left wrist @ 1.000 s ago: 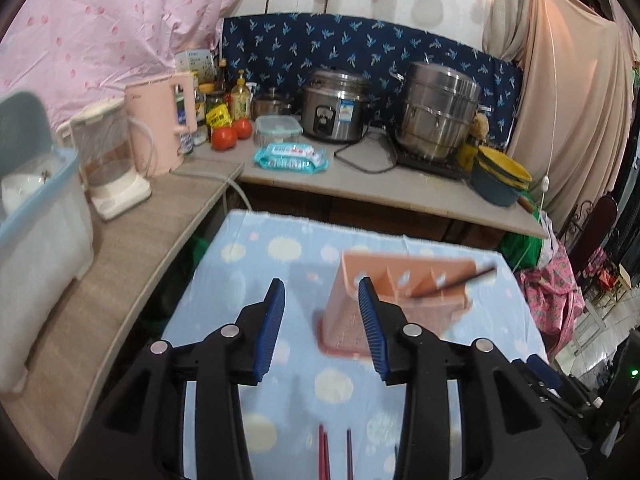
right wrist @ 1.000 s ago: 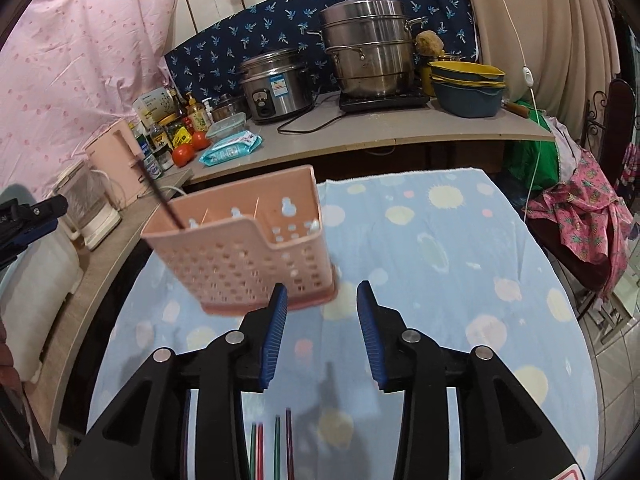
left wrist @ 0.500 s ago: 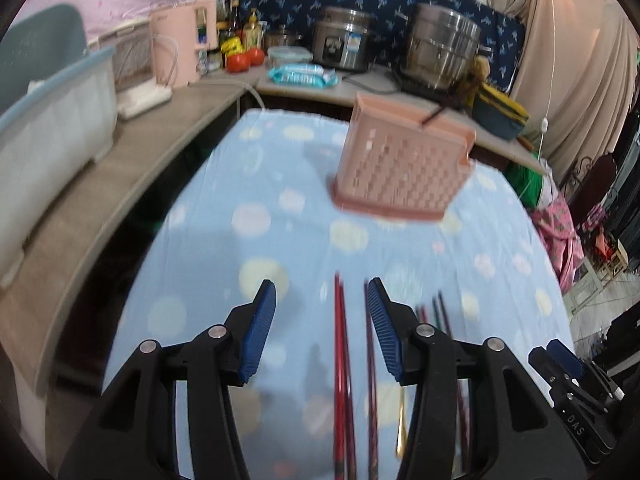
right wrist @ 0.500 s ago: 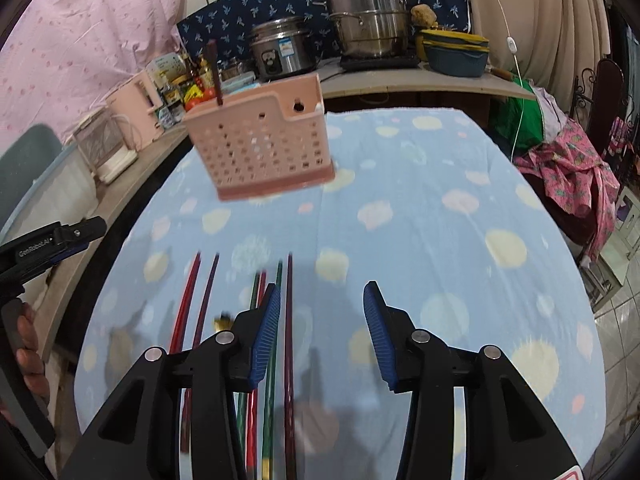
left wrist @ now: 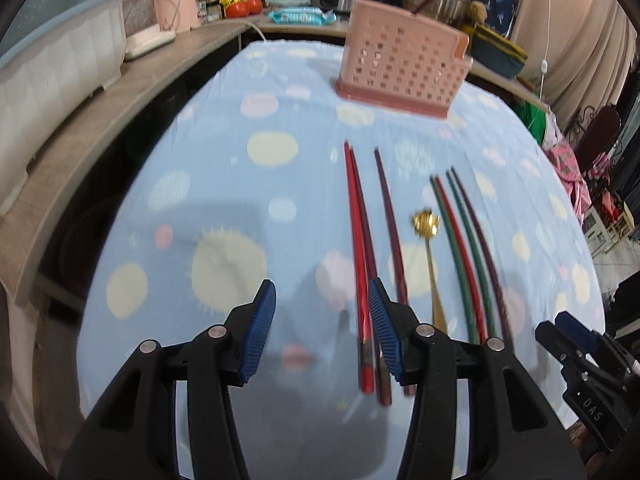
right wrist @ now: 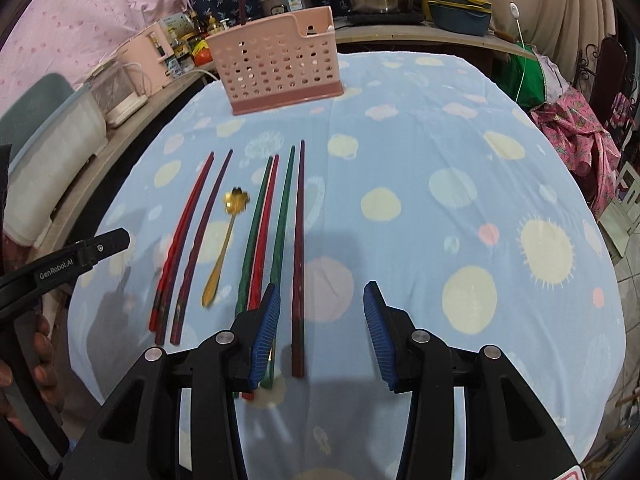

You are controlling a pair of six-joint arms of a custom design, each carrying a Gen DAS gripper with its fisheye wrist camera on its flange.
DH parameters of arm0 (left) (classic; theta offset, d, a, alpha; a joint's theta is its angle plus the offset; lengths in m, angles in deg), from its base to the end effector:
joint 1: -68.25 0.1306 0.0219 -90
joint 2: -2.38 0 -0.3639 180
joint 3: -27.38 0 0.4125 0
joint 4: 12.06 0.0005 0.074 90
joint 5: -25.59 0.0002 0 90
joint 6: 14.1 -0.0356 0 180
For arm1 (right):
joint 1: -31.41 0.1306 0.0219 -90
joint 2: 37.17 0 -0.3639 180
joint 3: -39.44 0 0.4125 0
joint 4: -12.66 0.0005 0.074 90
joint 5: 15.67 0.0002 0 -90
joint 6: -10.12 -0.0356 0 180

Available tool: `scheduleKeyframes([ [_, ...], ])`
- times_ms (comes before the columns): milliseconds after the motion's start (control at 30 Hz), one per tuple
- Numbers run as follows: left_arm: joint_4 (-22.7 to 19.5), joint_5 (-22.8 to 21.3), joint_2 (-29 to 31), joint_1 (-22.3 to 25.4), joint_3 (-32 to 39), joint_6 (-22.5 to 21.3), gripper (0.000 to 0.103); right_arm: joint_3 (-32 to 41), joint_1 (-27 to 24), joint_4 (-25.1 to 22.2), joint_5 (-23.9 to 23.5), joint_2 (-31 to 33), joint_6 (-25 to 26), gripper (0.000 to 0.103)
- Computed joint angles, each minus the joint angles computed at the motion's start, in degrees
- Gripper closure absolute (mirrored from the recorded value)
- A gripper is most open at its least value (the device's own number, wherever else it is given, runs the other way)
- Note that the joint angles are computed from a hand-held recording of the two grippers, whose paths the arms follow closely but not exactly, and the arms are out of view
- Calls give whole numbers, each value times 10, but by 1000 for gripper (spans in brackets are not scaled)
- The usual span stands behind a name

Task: Organize utensils
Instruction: 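Grasp another red chopstick with the left tool while the right tool grasps a dark red chopstick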

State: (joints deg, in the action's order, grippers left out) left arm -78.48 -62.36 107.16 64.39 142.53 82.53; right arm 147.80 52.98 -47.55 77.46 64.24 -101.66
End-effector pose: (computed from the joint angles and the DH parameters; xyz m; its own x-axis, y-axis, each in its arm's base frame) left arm 0.5801 -0.0409 0.4657 -0.8322 -0.0595 -0.5513 -0.0089 0.9955 -0.0940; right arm 0.5298 0.2068 0.4493 -0.8170 0.0754 -0.5717 -0.0362 0.9828 0.1813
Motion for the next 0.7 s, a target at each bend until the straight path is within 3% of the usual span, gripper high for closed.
scheduleKeyframes([
  [333,-2,-1,-29,-6,-57,-15,57,-30,10,-1,-6,-10,-1,60],
  [700,-1,6,-33,-10,-68,-19,57,-21,17,-3,-10,1,10,60],
])
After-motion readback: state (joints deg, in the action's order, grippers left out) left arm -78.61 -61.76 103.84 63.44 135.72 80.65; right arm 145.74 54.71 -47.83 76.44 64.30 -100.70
